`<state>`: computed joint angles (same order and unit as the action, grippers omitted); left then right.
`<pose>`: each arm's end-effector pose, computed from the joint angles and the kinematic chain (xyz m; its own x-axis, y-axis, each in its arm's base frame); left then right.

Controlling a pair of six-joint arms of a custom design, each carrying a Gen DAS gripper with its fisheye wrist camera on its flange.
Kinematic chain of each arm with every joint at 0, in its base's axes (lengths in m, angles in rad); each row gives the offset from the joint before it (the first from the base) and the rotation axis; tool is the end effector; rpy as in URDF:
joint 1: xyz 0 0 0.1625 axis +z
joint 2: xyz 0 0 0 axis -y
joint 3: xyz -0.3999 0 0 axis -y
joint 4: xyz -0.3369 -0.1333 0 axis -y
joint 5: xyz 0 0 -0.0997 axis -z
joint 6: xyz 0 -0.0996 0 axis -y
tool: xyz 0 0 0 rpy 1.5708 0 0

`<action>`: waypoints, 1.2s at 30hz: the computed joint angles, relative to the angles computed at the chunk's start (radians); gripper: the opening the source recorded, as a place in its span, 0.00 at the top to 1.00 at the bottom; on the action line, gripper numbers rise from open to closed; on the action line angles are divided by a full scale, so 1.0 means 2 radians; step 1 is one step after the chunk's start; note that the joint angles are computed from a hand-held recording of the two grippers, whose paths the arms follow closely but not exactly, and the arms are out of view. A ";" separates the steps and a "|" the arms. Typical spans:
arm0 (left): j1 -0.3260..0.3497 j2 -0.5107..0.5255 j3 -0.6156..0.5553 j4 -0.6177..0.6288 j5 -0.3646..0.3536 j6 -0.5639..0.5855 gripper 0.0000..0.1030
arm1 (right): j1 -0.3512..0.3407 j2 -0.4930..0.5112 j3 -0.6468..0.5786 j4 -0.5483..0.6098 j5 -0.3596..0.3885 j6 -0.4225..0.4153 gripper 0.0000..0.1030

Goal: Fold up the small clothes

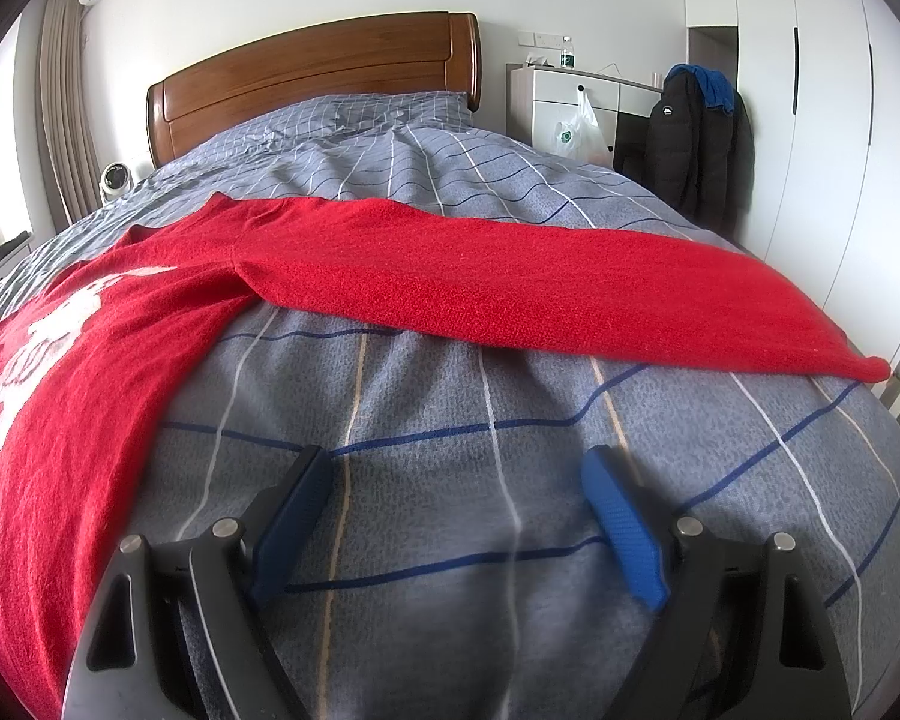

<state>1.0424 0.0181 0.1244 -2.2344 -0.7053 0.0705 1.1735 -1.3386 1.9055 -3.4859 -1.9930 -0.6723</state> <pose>-0.2489 -0.8412 0.1011 -0.7183 0.0522 -0.6938 0.4890 0.7472 -0.4501 -0.1031 -0.4847 0.4479 -0.5903 0.4377 0.6782 -0.3607 0.6086 -0.7068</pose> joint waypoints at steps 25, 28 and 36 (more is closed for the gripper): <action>0.000 0.002 -0.004 0.002 0.000 0.000 0.00 | 0.000 0.000 0.001 -0.001 0.000 -0.001 0.18; 0.000 0.001 -0.002 0.001 0.000 0.000 0.00 | 0.000 0.000 0.000 -0.002 0.000 -0.001 0.18; 0.000 0.001 -0.003 0.001 0.000 0.000 0.00 | 0.000 0.000 0.001 -0.001 0.000 -0.001 0.18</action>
<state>1.0430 0.0206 0.1186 -2.2319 -0.7063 0.0710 1.1734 -1.3382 1.9067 -3.4883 -1.9926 -0.6738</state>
